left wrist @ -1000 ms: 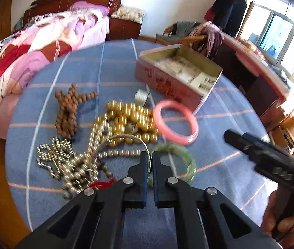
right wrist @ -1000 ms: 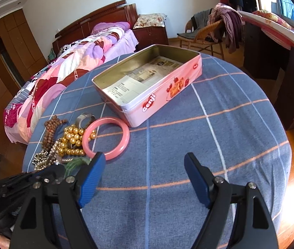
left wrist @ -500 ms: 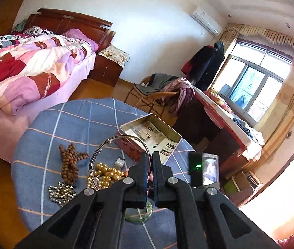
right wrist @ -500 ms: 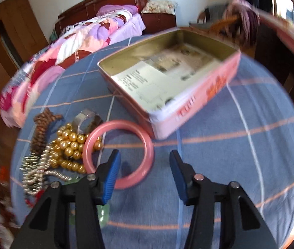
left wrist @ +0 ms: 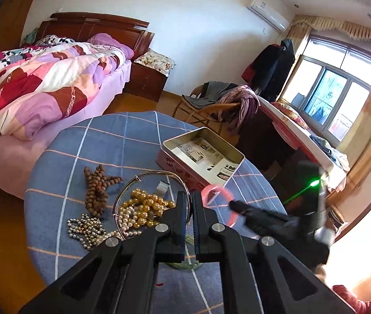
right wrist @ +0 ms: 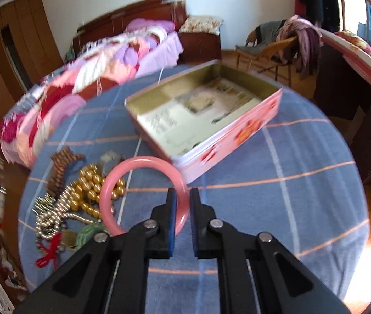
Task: Organize jewelry
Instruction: 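Carry both bangles into the pink tin and open both tools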
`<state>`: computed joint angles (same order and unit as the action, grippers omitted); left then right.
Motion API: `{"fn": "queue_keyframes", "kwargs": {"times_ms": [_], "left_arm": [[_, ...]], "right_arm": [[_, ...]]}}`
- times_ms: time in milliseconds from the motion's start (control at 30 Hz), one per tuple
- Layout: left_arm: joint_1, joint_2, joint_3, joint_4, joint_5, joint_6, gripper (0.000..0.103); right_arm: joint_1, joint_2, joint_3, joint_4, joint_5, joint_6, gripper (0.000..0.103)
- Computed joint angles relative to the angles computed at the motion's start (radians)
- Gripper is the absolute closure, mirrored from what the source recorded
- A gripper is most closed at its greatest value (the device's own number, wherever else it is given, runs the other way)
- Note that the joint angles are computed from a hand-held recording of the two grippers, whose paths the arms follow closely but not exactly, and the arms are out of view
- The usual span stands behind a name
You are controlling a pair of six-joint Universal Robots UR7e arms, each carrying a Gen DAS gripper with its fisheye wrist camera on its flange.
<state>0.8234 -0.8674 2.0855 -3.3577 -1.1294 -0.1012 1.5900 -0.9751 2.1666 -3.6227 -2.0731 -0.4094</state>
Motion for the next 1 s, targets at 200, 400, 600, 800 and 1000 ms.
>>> {"fn": "queue_keyframes", "kwargs": {"times_ms": [200,400,600,800,1000], "left_arm": [[-0.022,0.043,-0.059,0.004,-0.001,0.057,0.100],[-0.012,0.136,-0.209,0.012,-0.072,0.119,0.100],[0.006,0.263,-0.385,0.074,-0.083,0.165,0.100],[0.042,0.368,-0.541,0.208,-0.084,0.156,0.100],[0.060,0.423,-0.629,0.315,-0.067,0.139,0.100]], "right_arm": [[0.003,-0.078,0.012,-0.062,0.037,0.017,0.090],[-0.007,-0.077,-0.100,-0.041,0.033,0.027,0.090],[-0.034,-0.001,-0.236,-0.012,-0.013,0.031,0.090],[-0.061,0.072,-0.329,0.008,-0.030,-0.007,0.090],[-0.083,0.107,-0.368,0.032,-0.030,-0.025,0.090]]}}
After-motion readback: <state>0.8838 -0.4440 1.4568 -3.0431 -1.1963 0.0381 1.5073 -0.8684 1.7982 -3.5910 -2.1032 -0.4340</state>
